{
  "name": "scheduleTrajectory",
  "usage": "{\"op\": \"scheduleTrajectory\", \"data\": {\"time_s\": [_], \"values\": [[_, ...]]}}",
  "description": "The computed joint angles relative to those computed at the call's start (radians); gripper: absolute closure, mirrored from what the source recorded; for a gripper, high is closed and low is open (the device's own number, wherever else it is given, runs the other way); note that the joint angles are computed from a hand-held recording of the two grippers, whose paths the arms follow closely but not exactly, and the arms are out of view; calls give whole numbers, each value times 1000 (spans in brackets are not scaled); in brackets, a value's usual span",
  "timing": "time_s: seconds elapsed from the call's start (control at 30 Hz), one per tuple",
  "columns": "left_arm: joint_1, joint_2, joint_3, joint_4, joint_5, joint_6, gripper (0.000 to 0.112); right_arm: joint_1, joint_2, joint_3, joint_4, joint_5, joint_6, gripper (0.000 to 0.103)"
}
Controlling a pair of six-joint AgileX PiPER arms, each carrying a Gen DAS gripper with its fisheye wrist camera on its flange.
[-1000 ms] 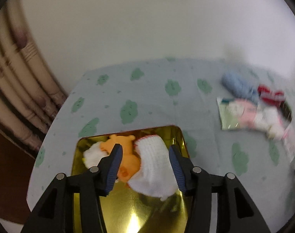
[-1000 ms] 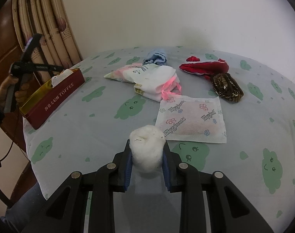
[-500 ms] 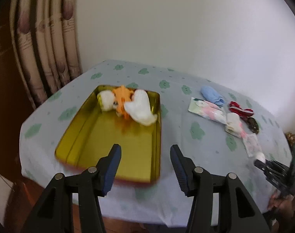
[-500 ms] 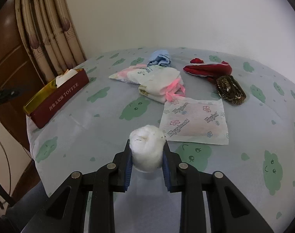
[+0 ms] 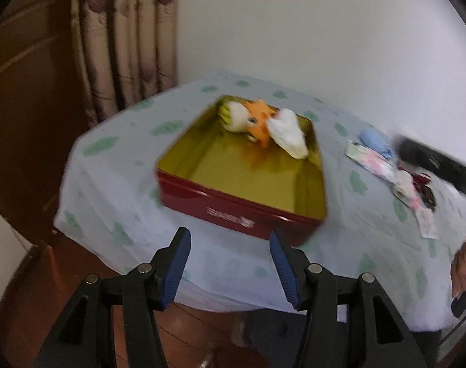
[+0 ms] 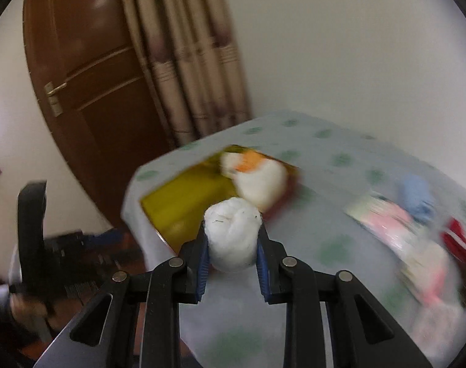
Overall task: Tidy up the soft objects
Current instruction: 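Carry the cotton ball into the tin and release it with the right gripper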
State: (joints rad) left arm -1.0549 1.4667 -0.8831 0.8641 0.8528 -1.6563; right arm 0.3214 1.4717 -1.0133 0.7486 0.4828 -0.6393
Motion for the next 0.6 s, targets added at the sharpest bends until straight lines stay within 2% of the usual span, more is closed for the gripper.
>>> {"op": "scheduleTrajectory", "data": {"time_s": [0.03,0.1,0.17,0.3,0.43,0.5,0.6], "values": [[-19,1,-1,27,37,-21,57,14,66,-71,-8,38,28,78],[-31,-2,0,53,64,-33,57,72,199,-227,-118,67,166,78],[-49,-7,3,82,104,-63,57,112,316,-383,-228,133,284,78],[-56,-10,6,107,156,-95,57,161,506,-629,-369,253,444,78],[-32,-21,20,100,140,-78,57,168,678,-856,-425,376,542,78],[-12,-32,30,87,99,-59,57,167,745,-947,-446,425,572,78],[-6,-40,36,84,83,-66,57,163,801,-1022,-437,457,580,77]]}}
